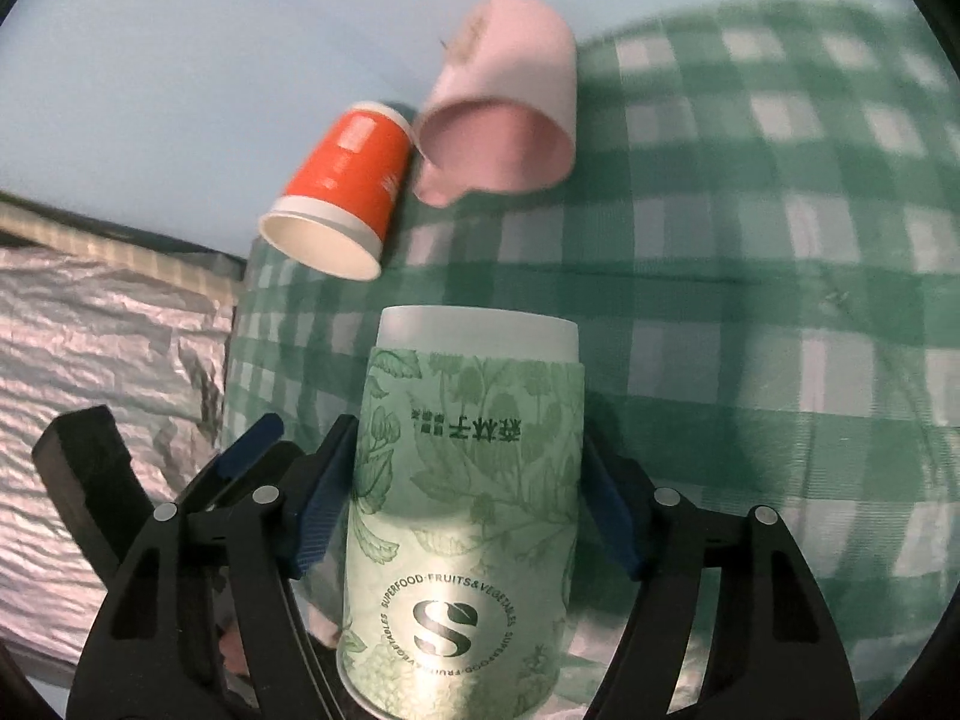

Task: Flip cup upside down
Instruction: 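Rotate the green cup with the right gripper so its bottom faces up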

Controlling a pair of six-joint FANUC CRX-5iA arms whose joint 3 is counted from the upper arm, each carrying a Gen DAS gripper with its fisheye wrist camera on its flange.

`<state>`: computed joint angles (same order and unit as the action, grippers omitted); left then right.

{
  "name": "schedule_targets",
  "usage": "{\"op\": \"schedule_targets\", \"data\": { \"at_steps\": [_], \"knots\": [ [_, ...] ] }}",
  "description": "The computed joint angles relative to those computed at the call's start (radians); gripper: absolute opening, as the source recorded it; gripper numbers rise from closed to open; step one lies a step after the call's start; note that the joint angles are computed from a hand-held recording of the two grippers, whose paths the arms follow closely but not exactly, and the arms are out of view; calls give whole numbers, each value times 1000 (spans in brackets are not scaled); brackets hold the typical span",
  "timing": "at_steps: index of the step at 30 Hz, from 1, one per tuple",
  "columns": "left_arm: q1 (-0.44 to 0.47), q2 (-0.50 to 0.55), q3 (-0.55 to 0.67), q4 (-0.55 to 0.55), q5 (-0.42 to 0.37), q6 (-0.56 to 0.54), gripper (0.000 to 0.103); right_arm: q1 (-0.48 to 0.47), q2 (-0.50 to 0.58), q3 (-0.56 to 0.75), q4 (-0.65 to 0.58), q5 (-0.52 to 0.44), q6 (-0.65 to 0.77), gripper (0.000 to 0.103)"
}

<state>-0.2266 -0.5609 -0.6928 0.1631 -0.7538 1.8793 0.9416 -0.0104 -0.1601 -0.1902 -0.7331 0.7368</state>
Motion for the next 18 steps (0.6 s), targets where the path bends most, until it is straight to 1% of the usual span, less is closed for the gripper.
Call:
{"op": "schedule_targets", "data": {
  "at_steps": [2, 4, 5, 6, 8, 10, 12, 14, 16, 18],
  "knots": [
    [-9, -11, 1, -11, -3, 13, 95, 51, -35, -56, 127, 46, -71, 72],
    [-19, -20, 3, -23, -7, 22, 95, 113, -74, -130, 310, 94, -184, 72],
    [-24, -27, 1, -25, -6, 21, 95, 131, -84, -154, 373, 108, -223, 72],
    [-25, -31, -2, -19, -4, 15, 95, 157, -101, -195, 480, 124, -298, 72],
    [-30, -36, -6, -13, -1, 8, 95, 191, -123, -250, 639, 136, -407, 72],
    [-51, -34, 9, -57, -6, 50, 95, 216, -140, -294, 775, 138, -500, 72],
    [-76, -28, 29, -109, -14, 94, 95, 236, -151, -333, 915, 133, -597, 72],
    [-95, -24, 44, -146, -26, 124, 95, 254, -158, -361, 1044, 102, -672, 72],
    [-124, -18, 65, -202, -42, 170, 95, 270, -151, -365, 1126, 60, -708, 72],
    [-158, -14, 90, -267, -64, 221, 95, 286, -139, -356, 1177, 4, -715, 72]
  ]
}}
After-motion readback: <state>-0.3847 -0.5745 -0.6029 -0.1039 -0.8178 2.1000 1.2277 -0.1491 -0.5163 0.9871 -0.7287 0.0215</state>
